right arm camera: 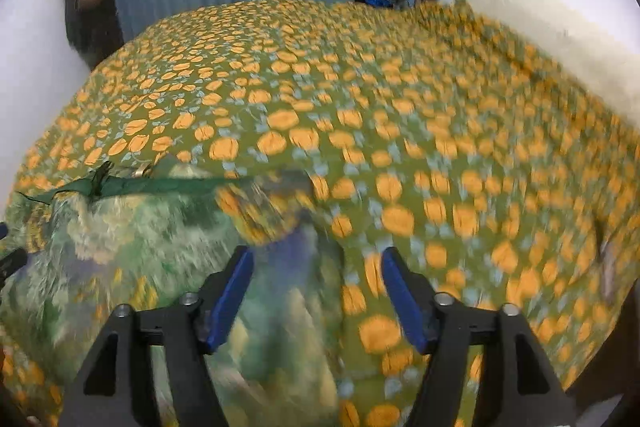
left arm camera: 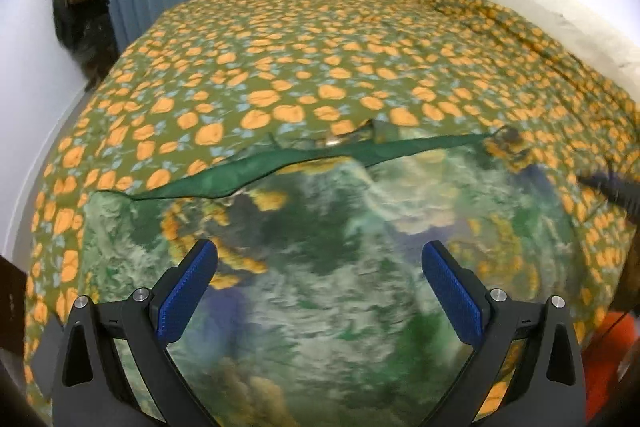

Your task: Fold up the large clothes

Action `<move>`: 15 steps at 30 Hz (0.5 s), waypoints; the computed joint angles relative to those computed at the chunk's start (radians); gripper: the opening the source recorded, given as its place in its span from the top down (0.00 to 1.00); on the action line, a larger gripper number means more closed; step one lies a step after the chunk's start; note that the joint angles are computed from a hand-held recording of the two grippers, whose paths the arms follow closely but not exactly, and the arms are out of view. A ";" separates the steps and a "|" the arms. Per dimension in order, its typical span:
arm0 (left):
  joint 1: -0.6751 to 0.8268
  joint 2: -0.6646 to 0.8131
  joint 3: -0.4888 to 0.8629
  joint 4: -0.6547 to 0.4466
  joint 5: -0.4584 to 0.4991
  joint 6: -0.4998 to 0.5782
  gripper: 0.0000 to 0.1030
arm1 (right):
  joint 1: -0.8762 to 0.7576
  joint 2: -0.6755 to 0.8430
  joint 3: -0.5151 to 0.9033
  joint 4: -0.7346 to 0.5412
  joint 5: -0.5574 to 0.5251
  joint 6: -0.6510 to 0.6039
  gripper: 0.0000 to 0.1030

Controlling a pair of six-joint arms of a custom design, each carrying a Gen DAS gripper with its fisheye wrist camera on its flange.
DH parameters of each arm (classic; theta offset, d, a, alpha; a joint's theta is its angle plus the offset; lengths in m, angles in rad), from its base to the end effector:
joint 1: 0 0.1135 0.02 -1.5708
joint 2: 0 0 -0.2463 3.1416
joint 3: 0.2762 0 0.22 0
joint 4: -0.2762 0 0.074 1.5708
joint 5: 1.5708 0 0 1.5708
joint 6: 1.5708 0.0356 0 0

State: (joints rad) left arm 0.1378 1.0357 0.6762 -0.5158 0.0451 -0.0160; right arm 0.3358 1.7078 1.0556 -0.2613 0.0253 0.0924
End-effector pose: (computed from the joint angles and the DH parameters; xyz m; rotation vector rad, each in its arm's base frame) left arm 0.1823 0.0237 0.2230 -0.1679 2.4391 -0.0011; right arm 0.3074 0.1063 0.1900 -0.2916 2.4729 0.1496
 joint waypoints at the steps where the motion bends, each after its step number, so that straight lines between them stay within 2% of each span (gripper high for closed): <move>1: -0.002 0.002 0.000 -0.002 0.015 -0.019 0.01 | -0.052 -0.002 -0.057 0.025 -0.070 -0.008 0.25; 4: -0.064 0.017 -0.018 0.027 0.047 -0.079 0.01 | -0.183 0.064 -0.151 0.055 -0.251 -0.023 0.25; 8: -0.261 0.056 -0.052 0.097 -0.066 -0.097 0.01 | -0.350 0.085 -0.269 0.169 -0.548 0.037 0.25; 10: -0.275 0.138 -0.080 0.182 -0.046 -0.114 0.01 | -0.402 0.081 -0.332 0.221 -0.656 0.067 0.25; 12: -0.298 0.299 -0.091 0.263 -0.072 -0.092 0.01 | -0.431 0.082 -0.396 0.281 -0.775 0.092 0.25; 15: -0.335 0.378 -0.110 0.325 -0.127 -0.082 0.00 | -0.399 0.135 -0.424 0.327 -0.808 0.125 0.23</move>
State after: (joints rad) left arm -0.1972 1.4138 0.5663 -0.1907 -0.0817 -0.0975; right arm -0.0636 1.8427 0.6319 0.0658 -0.7831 0.2169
